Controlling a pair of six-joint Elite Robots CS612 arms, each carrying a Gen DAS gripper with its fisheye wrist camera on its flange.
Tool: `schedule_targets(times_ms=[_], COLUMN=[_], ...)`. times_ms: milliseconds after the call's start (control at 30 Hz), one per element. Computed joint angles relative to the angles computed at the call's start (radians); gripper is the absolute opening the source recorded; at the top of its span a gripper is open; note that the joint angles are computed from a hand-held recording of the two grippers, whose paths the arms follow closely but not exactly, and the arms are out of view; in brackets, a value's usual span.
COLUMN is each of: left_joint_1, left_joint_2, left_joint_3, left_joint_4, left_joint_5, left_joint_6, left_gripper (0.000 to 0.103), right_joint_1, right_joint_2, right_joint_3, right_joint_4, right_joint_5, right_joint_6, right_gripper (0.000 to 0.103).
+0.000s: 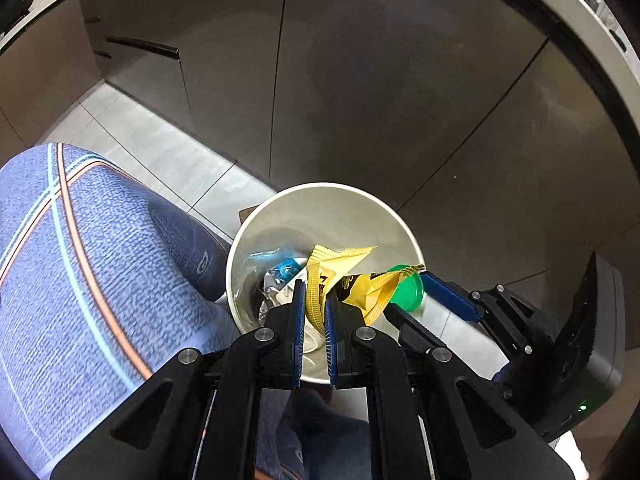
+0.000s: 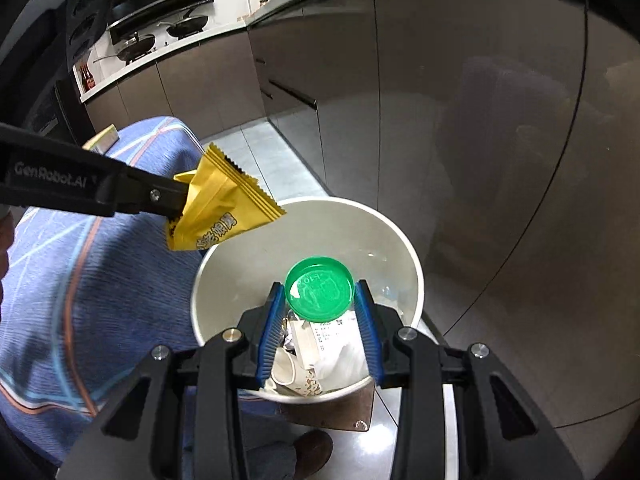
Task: Collect trash
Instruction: 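Carry the green cap and yellow wrapper to the white bin and release both, then move both tools back over the table toward the cardboard box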
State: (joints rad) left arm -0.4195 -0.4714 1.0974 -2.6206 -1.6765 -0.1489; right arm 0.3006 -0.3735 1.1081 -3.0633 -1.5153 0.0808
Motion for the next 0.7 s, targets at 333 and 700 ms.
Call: schedule_targets(times_ms=[333, 700], left_joint_1=[0.0, -0.006], left_joint_2=[0.048, 0.018], left_joint_3=[-0.073, 0.0], left_joint_4=[0.034, -0.146], left_joint_5=[0.046, 0.126], left_joint_6=[-0.017, -0.065], left_gripper=[0.041, 0.094], right_joint_1=[0.003, 0.011], right_joint_2=[0.042, 0.018], right_joint_3=[-0.065, -0.014], right_joint_4=[0.051, 0.003], right_joint_5=[-0.003, -0.021], right_joint_6=[-0.105, -0.134], right_gripper=[0.067, 0.1])
